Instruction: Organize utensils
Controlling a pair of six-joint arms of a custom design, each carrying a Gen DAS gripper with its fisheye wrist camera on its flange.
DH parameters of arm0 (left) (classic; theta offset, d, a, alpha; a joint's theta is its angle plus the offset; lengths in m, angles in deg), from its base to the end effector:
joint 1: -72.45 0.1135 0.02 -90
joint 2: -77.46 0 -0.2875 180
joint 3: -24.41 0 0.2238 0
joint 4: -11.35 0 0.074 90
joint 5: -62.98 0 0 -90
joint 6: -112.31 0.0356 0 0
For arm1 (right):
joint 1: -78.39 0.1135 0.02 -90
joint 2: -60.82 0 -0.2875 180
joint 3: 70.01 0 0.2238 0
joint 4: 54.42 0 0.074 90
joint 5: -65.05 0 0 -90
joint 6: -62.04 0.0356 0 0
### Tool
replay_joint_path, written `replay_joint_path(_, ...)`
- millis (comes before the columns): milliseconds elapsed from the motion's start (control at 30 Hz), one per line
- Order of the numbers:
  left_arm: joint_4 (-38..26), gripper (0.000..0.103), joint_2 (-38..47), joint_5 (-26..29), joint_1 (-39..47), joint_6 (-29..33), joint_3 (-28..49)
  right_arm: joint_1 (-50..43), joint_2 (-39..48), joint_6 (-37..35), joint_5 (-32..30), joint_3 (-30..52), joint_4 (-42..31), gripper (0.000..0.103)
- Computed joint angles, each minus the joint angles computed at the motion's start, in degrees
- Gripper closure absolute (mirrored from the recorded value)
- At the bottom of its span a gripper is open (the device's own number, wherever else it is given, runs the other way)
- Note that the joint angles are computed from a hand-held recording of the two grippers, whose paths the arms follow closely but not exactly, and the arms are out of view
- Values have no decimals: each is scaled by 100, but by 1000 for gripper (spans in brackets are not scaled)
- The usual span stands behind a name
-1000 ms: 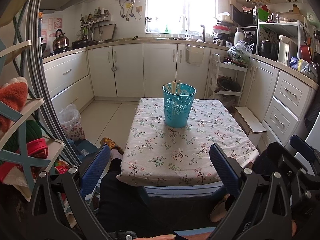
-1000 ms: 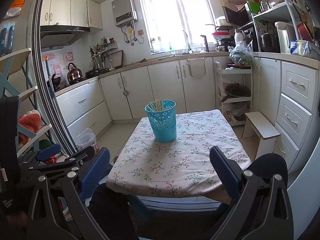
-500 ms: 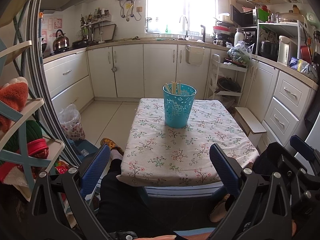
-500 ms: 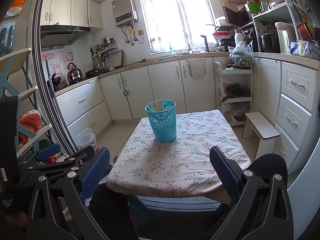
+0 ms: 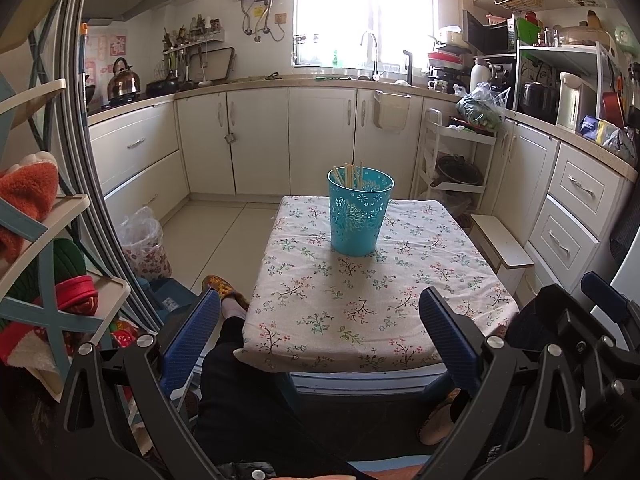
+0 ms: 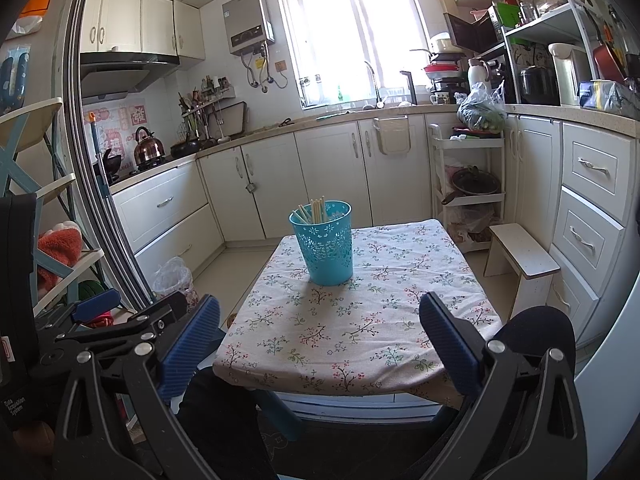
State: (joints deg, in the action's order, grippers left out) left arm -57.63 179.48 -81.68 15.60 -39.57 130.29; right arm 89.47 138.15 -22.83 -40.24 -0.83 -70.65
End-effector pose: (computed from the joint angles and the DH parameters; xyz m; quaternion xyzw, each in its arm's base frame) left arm 0.2119 -0.2713 0.3239 -0.1369 0.8623 0.0638 0.4833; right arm 0.2702 0.0625 0.3176 -0.1152 0.8281 0.1864 0.5159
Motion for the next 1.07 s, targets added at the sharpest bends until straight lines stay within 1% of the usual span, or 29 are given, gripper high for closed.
replay_joint_path(233,-101,8,-6,-53,-15,14,33,-19,-13,1,-19,12,-25,7)
replay_joint_path(467,-222,8,113,-434,-185,-159,123,-33,-27,-8,-31,-9,-3,7)
replay_joint_path(567,-303,8,137,-495,-195,-247,129,-52,-26,-12,-49,-11,-26,7)
replay_joint_path(733,-341,8,188,-355,-126,-271,152,-35,-74,-1,-26,-32,-20,7)
replay_joint_path(867,25,8,116,116,61,-6,-56,-24,-93,12,-14,-42,-25,7)
replay_joint_path(1067,127,8,87,281,107,-65,-218,-13,-101,27,-7,-52,-19,7)
